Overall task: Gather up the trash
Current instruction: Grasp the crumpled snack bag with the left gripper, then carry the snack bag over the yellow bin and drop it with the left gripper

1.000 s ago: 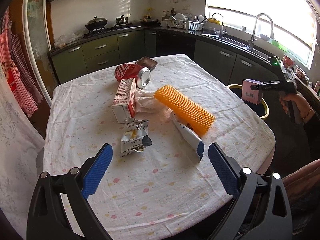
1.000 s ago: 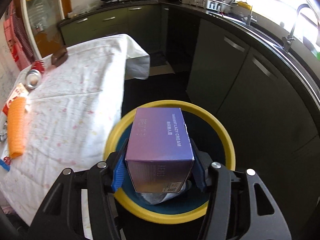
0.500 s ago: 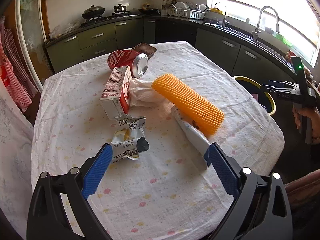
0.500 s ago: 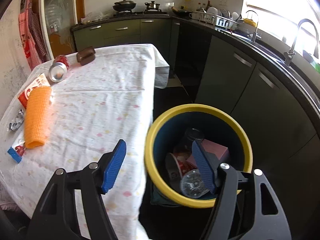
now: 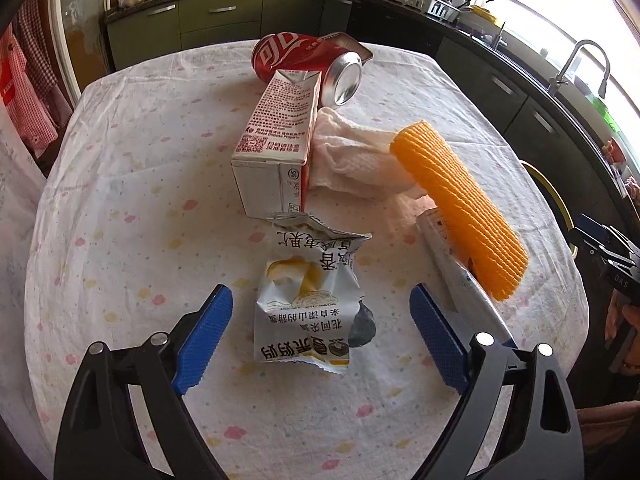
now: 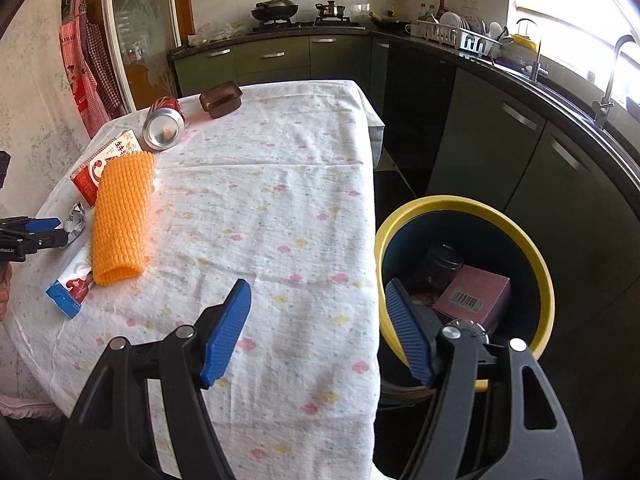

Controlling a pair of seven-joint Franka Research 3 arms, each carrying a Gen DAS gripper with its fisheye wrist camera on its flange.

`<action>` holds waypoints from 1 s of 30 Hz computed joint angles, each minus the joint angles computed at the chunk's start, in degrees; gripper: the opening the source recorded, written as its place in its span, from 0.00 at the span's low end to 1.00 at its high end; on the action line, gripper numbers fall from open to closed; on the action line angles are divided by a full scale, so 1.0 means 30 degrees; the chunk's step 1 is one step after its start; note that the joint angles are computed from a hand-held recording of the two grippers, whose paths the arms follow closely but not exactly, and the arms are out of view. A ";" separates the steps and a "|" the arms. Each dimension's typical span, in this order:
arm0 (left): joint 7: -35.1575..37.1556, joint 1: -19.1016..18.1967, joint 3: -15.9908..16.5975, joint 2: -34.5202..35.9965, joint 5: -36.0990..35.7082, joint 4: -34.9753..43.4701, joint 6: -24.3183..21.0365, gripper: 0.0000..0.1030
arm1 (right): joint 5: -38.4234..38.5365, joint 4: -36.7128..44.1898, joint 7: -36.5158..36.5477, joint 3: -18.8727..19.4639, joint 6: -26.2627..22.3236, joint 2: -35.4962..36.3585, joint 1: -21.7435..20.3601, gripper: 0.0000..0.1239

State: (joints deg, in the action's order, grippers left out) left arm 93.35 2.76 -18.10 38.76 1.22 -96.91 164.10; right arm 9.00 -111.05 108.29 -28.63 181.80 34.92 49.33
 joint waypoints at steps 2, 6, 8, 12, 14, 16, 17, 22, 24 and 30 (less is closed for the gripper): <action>-0.0231 -0.0185 0.0177 0.0278 0.0020 0.0488 -0.0631 0.82 | -0.0028 0.0163 -0.0047 0.0131 -0.0120 0.0039 -0.0117 0.53; -0.0650 -0.0638 0.0656 0.0348 0.0334 0.0753 -0.0783 0.74 | -0.0123 0.0354 -0.0119 0.0516 -0.0160 0.0076 -0.0467 0.53; -0.1032 -0.0908 0.0977 0.0364 0.0554 0.0907 -0.0896 0.69 | -0.0174 0.0464 -0.0124 0.0676 -0.0195 0.0109 -0.0581 0.53; -0.1448 -0.1066 0.1231 0.0218 0.0895 0.0796 -0.0911 0.53 | -0.0232 0.0584 -0.0158 0.0991 -0.0217 0.0133 -0.0808 0.54; -0.1391 -0.0945 0.1112 0.0156 0.0938 0.0696 -0.0906 0.51 | -0.0294 0.0581 -0.0204 0.1136 -0.0239 0.0092 -0.0937 0.54; -0.1351 -0.0866 0.1067 -0.0039 0.0997 0.0375 -0.0744 0.49 | -0.0338 0.0620 -0.0201 0.1183 -0.0278 0.0083 -0.0987 0.54; -0.1370 -0.0861 0.1082 -0.0118 0.1036 0.0250 -0.0650 0.47 | -0.0355 0.0621 -0.0167 0.1168 -0.0276 0.0088 -0.0974 0.54; -0.1342 -0.0789 0.1016 -0.0485 0.1168 -0.0294 -0.0311 0.45 | -0.0432 0.0602 -0.0166 0.1307 -0.0258 0.0058 -0.1078 0.54; -0.1441 -0.0887 0.1139 -0.0740 0.1336 -0.0633 -0.0011 0.44 | -0.0456 0.0624 -0.0168 0.1365 -0.0290 0.0073 -0.1098 0.54; -0.1573 -0.0711 0.1040 -0.1692 0.1570 -0.1792 0.0831 0.44 | -0.0460 0.0573 -0.0110 0.1482 -0.0267 0.0071 -0.1184 0.54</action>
